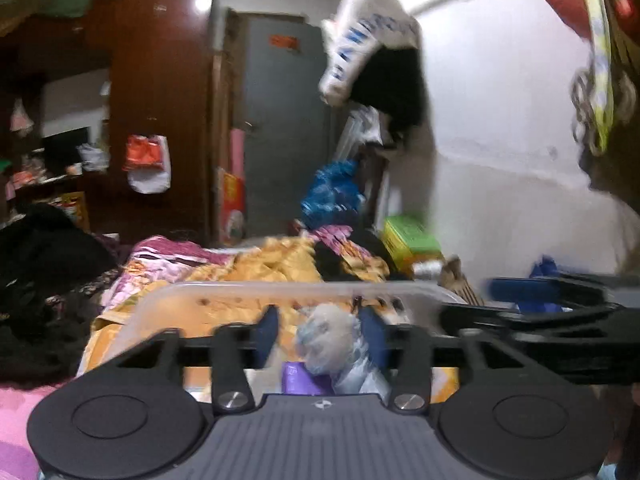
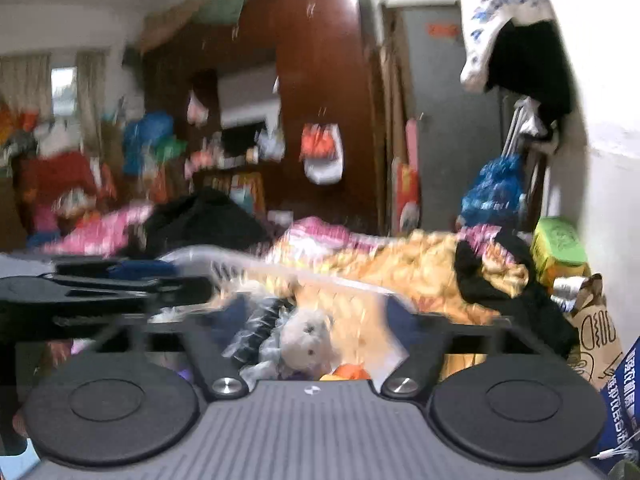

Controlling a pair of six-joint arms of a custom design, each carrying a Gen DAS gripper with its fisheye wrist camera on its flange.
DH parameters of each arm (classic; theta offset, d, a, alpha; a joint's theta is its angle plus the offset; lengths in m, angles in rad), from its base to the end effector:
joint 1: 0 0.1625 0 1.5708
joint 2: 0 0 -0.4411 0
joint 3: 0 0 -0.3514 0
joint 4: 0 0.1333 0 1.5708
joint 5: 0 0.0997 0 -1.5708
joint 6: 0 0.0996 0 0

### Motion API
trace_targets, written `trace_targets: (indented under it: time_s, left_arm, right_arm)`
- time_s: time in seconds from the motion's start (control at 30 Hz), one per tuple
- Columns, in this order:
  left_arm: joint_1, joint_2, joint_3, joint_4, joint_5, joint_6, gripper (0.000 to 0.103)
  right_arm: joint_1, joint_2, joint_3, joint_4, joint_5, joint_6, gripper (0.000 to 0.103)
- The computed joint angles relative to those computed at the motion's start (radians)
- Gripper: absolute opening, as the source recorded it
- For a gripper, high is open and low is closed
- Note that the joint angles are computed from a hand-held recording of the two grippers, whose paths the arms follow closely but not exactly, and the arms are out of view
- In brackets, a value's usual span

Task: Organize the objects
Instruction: 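Lift the plush toy with both grippers over the basket and open them, then close the left and right grippers on the clear plastic bag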

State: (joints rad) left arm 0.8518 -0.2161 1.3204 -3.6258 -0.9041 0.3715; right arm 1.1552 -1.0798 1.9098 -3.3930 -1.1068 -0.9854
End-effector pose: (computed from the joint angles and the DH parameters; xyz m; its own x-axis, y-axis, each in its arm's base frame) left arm -0.3213 -0.6630 -0.0211 -0.7209 0.2882 -0.6303 0.6916 0.3570 -0.6279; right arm -0.0691 -0.5972 0.3269 -0.7197 -0.4069 0.5626 -0.6860 0.2917 -0.6666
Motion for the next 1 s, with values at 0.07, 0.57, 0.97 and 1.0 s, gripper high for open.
trace_targets:
  time_s: [0.07,0.57,0.97,1.0]
  left_arm:
    - [0.006,-0.052,0.115,-0.100,-0.077,0.003,0.059]
    - [0.076,-0.158,0.539,-0.288,-0.104,-0.005,0.087]
    - [0.149,-0.186,0.489,-0.021,-0.191,-0.082,0.086]
    - [0.155,-0.192,0.487,0.003,-0.209,-0.081,0.086]
  right_arm:
    - [-0.051,-0.044,0.059,-0.026,0.068,-0.007,0.101]
    - [-0.201,-0.076,0.186,0.045,-0.094,-0.110,0.103]
    - [-0.131,-0.038,0.098,0.168,-0.218,-0.112,0.103]
    - [-0.133,-0.041,0.101,0.178,-0.215,-0.125,0.102]
